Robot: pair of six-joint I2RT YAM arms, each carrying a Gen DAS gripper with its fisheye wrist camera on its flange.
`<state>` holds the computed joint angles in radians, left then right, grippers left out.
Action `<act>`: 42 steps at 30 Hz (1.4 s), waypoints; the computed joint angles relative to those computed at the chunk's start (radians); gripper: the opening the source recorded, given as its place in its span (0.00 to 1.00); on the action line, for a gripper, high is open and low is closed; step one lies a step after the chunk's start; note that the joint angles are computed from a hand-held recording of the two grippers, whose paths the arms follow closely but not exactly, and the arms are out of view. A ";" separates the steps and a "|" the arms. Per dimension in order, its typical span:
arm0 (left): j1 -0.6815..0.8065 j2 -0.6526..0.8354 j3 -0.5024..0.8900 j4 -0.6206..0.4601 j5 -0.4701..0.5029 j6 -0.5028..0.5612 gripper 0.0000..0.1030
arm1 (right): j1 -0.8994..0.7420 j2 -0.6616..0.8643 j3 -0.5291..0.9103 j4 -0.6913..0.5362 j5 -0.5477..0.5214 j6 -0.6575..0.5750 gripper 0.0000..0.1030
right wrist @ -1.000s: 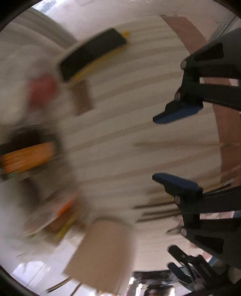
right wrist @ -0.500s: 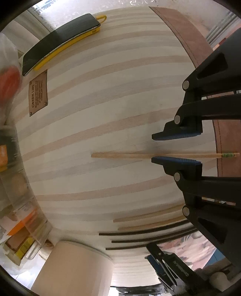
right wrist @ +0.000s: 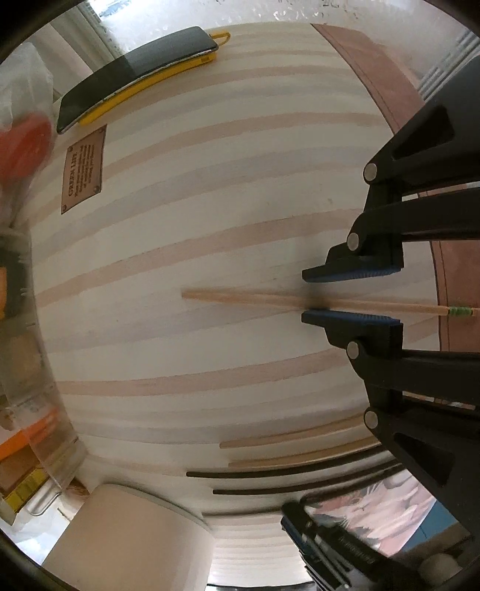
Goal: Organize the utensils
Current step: 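Grasp a dark chopstick with the left tool while the right tool grasps a light chopstick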
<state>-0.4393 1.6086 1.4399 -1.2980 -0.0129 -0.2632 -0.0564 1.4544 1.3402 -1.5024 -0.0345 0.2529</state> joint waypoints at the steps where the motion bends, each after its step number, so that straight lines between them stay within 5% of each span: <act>1: 0.020 -0.009 -0.008 -0.001 -0.001 0.003 0.04 | 0.009 -0.001 -0.007 0.005 0.005 0.012 0.09; 13: 0.263 -0.085 -0.074 -0.081 0.014 0.045 0.04 | 0.028 0.067 0.049 0.017 -0.039 -0.058 0.07; 21: 0.108 -0.128 -0.132 -0.051 -0.105 -0.017 0.04 | 0.144 0.172 0.118 -0.019 0.053 -0.078 0.07; 26: 0.057 -0.123 -0.124 -0.054 -0.123 -0.052 0.04 | 0.238 0.219 0.124 0.002 0.076 0.014 0.09; 40: 0.158 -0.112 -0.110 -0.046 -0.080 0.035 0.04 | 0.226 0.237 0.142 -0.002 0.044 0.035 0.08; 42: 0.164 -0.116 -0.115 -0.045 -0.076 0.040 0.04 | 0.210 0.258 0.159 -0.025 0.031 0.030 0.14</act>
